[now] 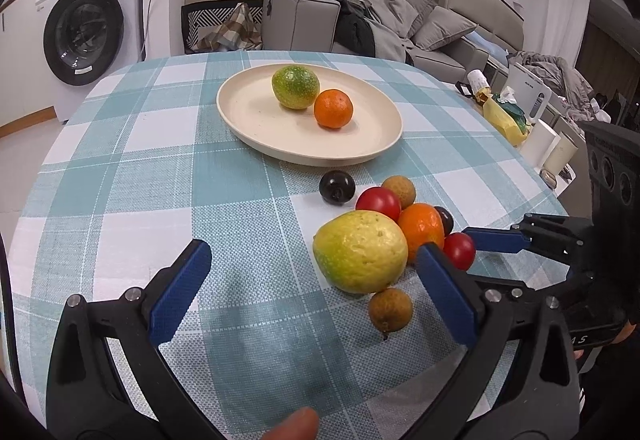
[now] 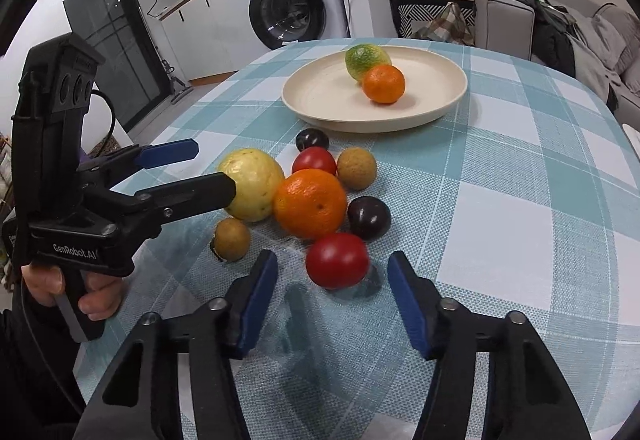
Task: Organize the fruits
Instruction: 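Grasp the red tomato with the right tool while the left tool grasps another yellow fruit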
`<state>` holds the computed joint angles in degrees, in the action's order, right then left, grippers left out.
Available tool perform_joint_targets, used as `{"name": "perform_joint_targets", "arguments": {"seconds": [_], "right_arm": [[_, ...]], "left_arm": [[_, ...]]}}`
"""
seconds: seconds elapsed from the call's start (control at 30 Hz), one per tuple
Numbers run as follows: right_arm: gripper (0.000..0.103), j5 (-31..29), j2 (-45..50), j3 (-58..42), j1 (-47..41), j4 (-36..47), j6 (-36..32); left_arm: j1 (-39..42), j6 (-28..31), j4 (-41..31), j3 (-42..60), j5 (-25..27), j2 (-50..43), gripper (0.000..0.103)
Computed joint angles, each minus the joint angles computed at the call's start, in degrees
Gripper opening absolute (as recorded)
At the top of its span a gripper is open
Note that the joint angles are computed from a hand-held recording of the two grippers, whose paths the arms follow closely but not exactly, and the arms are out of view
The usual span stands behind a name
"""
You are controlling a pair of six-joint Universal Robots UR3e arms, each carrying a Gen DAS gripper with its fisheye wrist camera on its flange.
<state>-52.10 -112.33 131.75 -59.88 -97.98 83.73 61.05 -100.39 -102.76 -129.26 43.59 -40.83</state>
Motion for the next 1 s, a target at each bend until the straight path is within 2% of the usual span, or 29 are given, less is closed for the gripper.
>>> {"name": "perform_joint_targets", "arguments": {"seconds": [0.17, 0.37, 0.4, 0.63, 0.73, 0.83, 1.0], "right_arm": [[0.047, -0.13, 0.39, -0.36, 0.13, 0.33, 0.53], [0.039, 0.00, 1.29, -0.43, 0.74, -1.35, 2.15], [0.034, -0.01, 1.29, -0.34, 0.83, -1.69, 2.34], [0.033, 0.34, 0.90, -0.17, 0.53, -1.84, 1.67], [0.033, 0.69, 1.19, -0.57, 0.33, -1.48, 1.65], [0.033, 0.90, 1.45, -0.80, 0.29, -1.63, 1.97], [0.033, 1.22, 1.38, -0.85, 0.07, -1.70, 2.04]], "left_arm": [[-1.77, -1.91, 3.10, -0.48, 0.51, -1.33, 0.102], [-1.84, -1.82, 2.91, -0.37, 0.57, -1.56, 0.102], [-1.79, -1.64, 2.96, -0.54, 0.53, -1.53, 0.102], [-2.27, -0.01, 1.38, -0.23, 1.15, -2.34, 0.101], [-3.08, 0.38, 1.43, 0.06, 1.52, -3.18, 0.098], [-4.34, -0.19, 2.37, 0.33, 2.04, -4.67, 0.089], [-4.61, 2.33, -0.19, 1.51, 1.90, -5.92, 0.068]]}}
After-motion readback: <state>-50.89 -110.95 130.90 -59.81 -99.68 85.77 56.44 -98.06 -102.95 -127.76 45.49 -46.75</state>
